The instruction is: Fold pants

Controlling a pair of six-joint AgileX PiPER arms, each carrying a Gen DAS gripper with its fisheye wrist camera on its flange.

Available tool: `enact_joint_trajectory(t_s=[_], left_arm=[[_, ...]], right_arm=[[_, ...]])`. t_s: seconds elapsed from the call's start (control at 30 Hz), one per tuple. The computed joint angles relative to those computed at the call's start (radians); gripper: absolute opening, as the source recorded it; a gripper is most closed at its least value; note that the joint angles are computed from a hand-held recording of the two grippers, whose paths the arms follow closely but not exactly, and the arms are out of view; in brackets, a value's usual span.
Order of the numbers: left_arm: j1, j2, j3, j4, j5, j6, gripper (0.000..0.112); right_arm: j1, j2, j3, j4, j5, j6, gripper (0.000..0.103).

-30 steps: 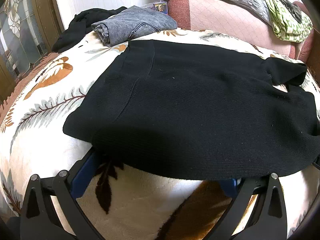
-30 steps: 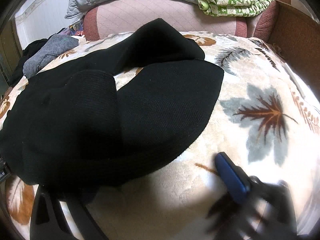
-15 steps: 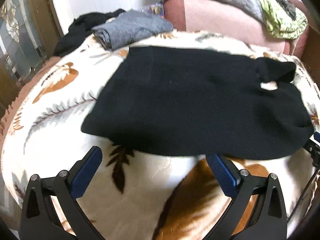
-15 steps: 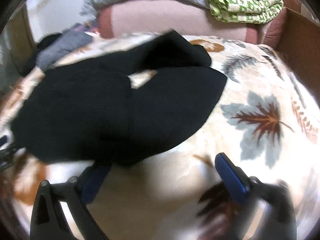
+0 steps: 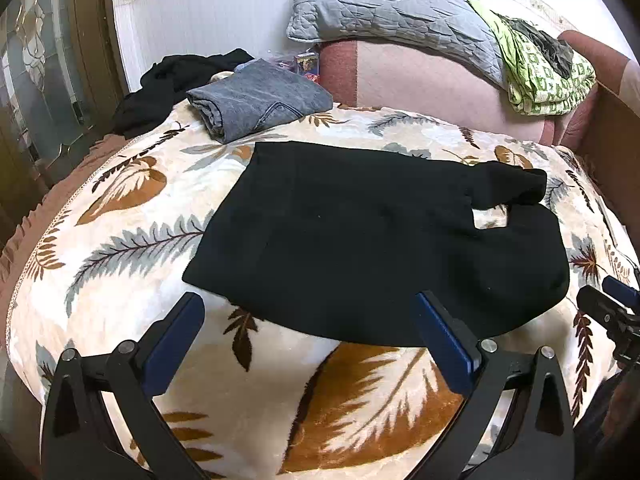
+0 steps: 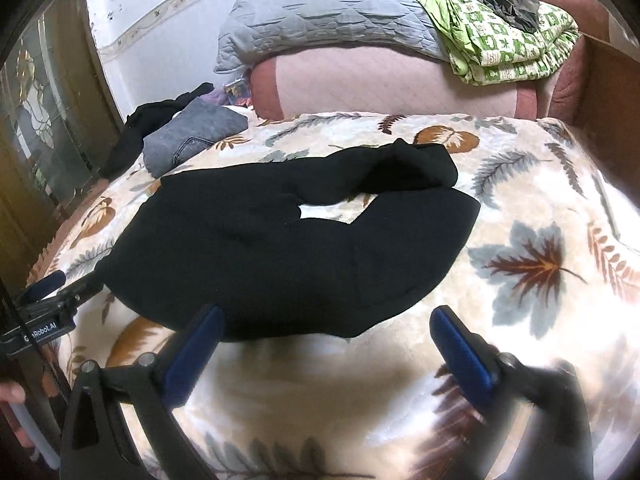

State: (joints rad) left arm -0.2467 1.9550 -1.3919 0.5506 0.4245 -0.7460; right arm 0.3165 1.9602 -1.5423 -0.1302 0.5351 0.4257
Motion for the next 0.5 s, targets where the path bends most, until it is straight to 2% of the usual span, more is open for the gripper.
enact_joint_trajectory(t_s=[0.33, 0.5], left_arm=[[-0.01, 0.014, -0.015, -0.036, -0.007, 0.014, 0.103], [-0.008, 0.021, -0.021, -0.048, -0.011, 0.024, 0.103]], right_arm=[[-0.004, -0.001, 0.009, 0.08, -0.021, -0.091, 0.103], [-0.011, 0.024, -0.027, 0.096, 0.011, -0.096, 0.103]])
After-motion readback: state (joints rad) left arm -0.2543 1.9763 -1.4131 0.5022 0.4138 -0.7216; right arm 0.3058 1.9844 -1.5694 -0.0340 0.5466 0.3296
